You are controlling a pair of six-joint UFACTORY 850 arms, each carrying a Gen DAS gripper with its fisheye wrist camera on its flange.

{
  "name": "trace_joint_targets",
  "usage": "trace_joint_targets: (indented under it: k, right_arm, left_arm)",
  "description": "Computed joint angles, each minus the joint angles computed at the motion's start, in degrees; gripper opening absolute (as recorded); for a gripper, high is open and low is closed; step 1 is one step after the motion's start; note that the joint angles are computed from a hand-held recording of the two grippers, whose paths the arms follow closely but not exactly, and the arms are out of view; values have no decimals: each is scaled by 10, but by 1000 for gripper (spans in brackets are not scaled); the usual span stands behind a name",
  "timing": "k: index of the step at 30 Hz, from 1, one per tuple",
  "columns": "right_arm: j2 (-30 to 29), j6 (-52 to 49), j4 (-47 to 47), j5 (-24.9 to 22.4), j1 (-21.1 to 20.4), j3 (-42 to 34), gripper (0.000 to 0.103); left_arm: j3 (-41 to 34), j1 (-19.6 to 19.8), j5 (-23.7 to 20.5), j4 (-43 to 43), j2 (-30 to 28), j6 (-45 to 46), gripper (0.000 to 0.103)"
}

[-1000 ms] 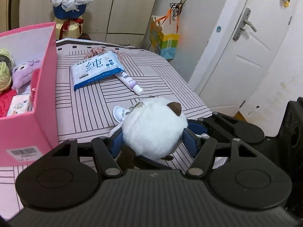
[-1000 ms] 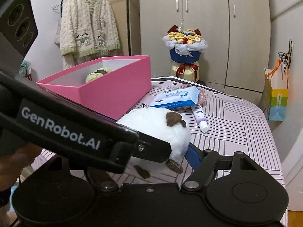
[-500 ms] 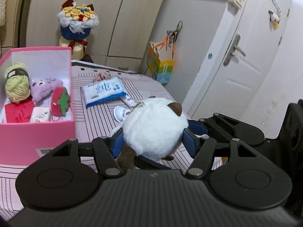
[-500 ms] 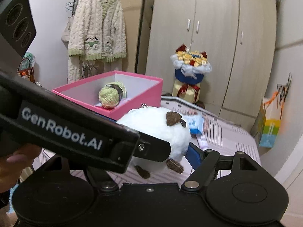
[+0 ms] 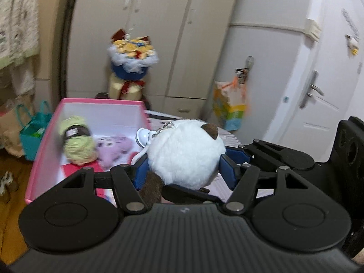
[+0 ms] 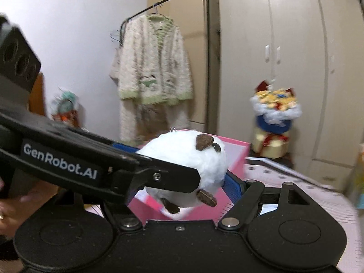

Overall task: Organize soft objects
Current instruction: 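Carry the plush cat into the pink box and open the left tool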

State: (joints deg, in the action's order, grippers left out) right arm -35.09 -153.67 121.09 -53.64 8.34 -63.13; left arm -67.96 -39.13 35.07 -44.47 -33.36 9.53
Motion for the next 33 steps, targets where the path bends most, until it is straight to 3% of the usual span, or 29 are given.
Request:
trace_joint_targets:
  k: [3,9,16,25,30,33]
  right_arm:
    - [-34,102,-72,0,11,-62,81]
    - [-106,270,-195,48,44,-186,79]
    - [-147,383,-300,104,73,-261,79]
    - [-161,410,-344,146,87,-289,80]
    - [-143,360,-300,139,76,-264,80]
    - [-117,314,-267,127,59,-229,80]
  left_arm:
    - [5,21,-14,-21,9,1,63]
    - [1,69,-63,-15,-3,-42,63]
    - [-1,98,-90,18,-20,-100,63]
    - [-16,105,-92,-33,-39,-73,63]
    - [-5,84,-31,-132,-31,0,63]
    - [14,73,-9,-134,-11,6,63]
